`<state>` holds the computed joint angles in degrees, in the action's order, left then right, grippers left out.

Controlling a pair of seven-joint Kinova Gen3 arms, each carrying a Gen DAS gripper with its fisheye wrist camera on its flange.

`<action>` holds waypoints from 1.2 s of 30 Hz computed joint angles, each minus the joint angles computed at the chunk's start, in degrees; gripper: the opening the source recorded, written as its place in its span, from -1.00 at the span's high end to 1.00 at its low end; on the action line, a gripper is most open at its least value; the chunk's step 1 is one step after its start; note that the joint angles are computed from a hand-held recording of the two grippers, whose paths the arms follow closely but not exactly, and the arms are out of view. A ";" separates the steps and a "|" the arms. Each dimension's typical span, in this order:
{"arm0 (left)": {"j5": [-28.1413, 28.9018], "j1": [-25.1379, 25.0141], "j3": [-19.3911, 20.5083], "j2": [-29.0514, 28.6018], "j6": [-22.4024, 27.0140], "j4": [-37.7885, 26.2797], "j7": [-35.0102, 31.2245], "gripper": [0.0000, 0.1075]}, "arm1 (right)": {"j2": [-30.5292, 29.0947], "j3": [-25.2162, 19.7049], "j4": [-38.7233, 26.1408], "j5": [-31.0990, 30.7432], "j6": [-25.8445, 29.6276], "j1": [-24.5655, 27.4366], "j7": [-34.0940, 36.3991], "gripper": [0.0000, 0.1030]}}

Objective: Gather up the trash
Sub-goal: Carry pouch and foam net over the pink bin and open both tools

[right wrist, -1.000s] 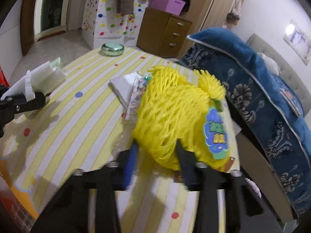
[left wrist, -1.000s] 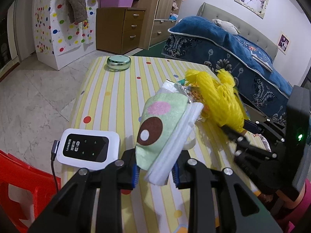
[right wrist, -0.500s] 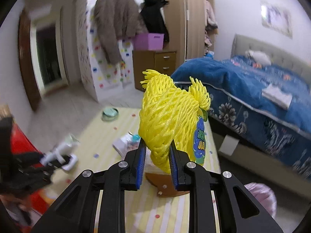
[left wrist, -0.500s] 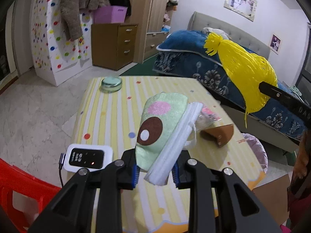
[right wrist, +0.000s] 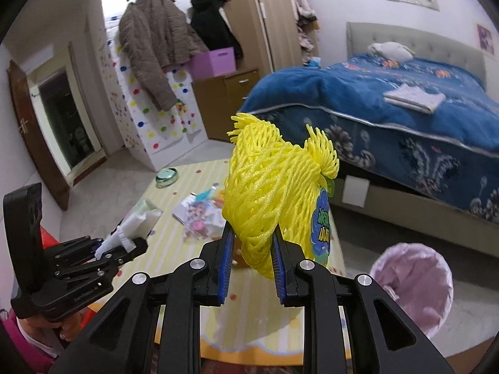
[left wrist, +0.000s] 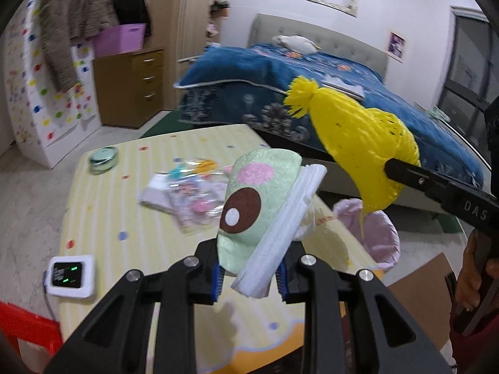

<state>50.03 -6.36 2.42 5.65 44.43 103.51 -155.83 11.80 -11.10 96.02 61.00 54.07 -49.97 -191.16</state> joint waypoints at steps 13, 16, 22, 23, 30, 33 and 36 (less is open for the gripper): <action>-1.88 9.07 5.98 2.41 -3.49 -1.08 1.97 0.55 | -9.46 -4.36 14.16 -0.80 2.69 4.14 -12.83 0.54; -2.33 11.50 7.69 3.98 -4.72 -2.21 3.00 0.54 | -11.24 -5.78 16.73 -1.56 3.39 5.89 -14.72 0.54; -6.32 16.38 10.89 8.19 -6.49 -5.73 7.34 0.54 | -14.62 -7.05 22.18 -3.61 1.05 10.18 -17.68 0.54; -7.40 17.24 11.39 9.03 -6.71 -6.47 8.22 0.53 | -15.13 -7.13 23.18 -3.84 0.27 10.99 -18.19 0.54; -15.56 22.33 13.71 15.28 -7.91 -12.11 15.32 0.50 | -17.71 -5.76 30.83 -3.96 -10.46 18.12 -22.08 0.53; -18.85 23.98 14.49 17.71 -8.09 -14.51 17.98 0.50 | -17.39 -4.93 32.66 -3.47 -14.04 21.19 -22.26 0.53; -21.78 25.49 15.03 20.47 -7.55 -17.41 20.44 0.50 | -16.67 -3.35 34.27 -2.63 -18.18 24.12 -22.14 0.53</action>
